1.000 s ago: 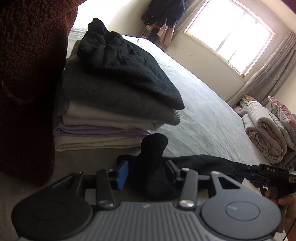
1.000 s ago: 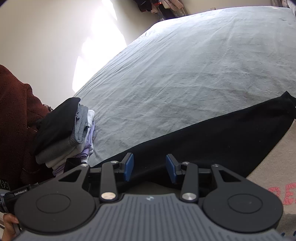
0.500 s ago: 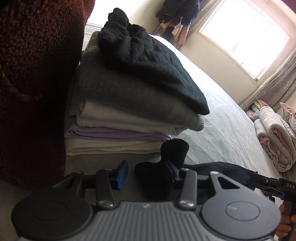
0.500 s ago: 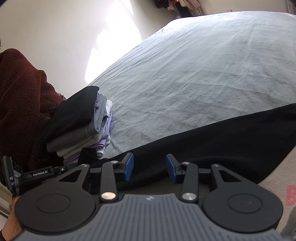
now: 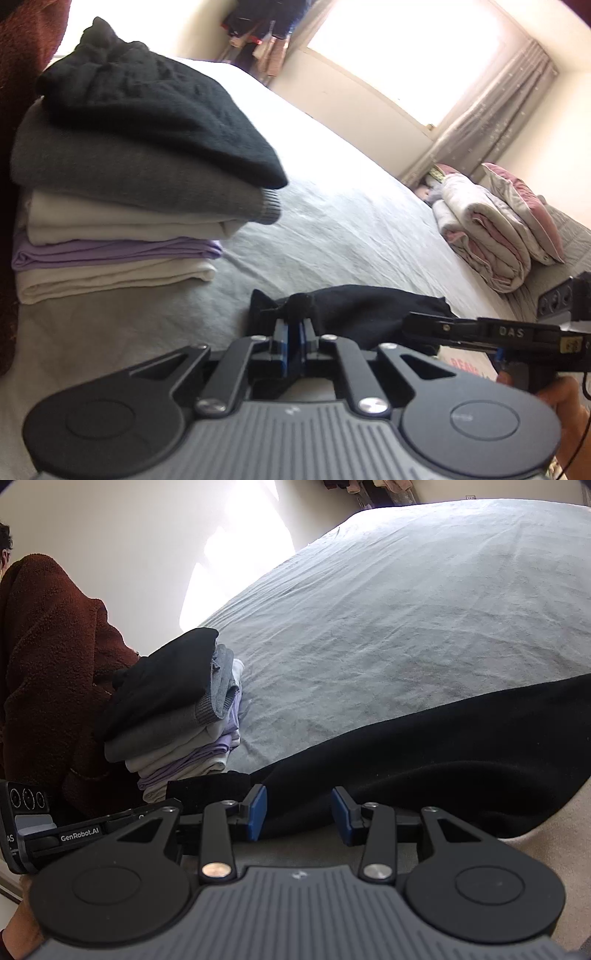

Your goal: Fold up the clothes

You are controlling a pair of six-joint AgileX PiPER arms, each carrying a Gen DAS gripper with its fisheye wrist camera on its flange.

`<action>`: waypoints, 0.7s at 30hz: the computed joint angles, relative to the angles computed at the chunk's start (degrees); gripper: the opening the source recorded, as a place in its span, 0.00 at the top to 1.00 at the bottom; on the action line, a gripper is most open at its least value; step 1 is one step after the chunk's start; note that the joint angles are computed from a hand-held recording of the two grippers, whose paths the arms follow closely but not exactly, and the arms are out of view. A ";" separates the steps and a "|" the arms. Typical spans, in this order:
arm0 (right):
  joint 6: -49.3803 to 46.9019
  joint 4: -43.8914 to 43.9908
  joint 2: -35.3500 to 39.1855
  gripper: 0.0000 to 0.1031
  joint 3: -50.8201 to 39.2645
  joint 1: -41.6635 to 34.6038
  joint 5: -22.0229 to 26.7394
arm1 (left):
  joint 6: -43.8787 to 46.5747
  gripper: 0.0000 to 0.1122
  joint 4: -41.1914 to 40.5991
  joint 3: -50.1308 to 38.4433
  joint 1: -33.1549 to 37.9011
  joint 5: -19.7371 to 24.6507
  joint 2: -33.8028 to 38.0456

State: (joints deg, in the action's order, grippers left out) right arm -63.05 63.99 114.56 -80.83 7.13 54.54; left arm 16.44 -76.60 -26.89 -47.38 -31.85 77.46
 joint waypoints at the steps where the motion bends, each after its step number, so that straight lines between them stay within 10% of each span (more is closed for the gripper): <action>1: 0.05 0.10 -0.07 0.58 0.18 -0.06 0.05 | 0.04 0.95 1.65 0.16 0.09 1.45 -0.80; 11: -0.31 0.49 -0.21 0.58 1.37 -0.78 0.27 | -0.04 0.59 10.25 1.57 3.61 12.75 -6.27; 21: 1.82 -0.03 1.21 0.58 1.19 -2.51 4.29 | 16.74 0.57 0.39 -7.53 5.65 16.67 0.24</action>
State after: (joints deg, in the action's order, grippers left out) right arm -61.24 63.96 115.77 -79.64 4.63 58.83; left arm 33.18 -76.21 -34.42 -41.73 -15.18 77.70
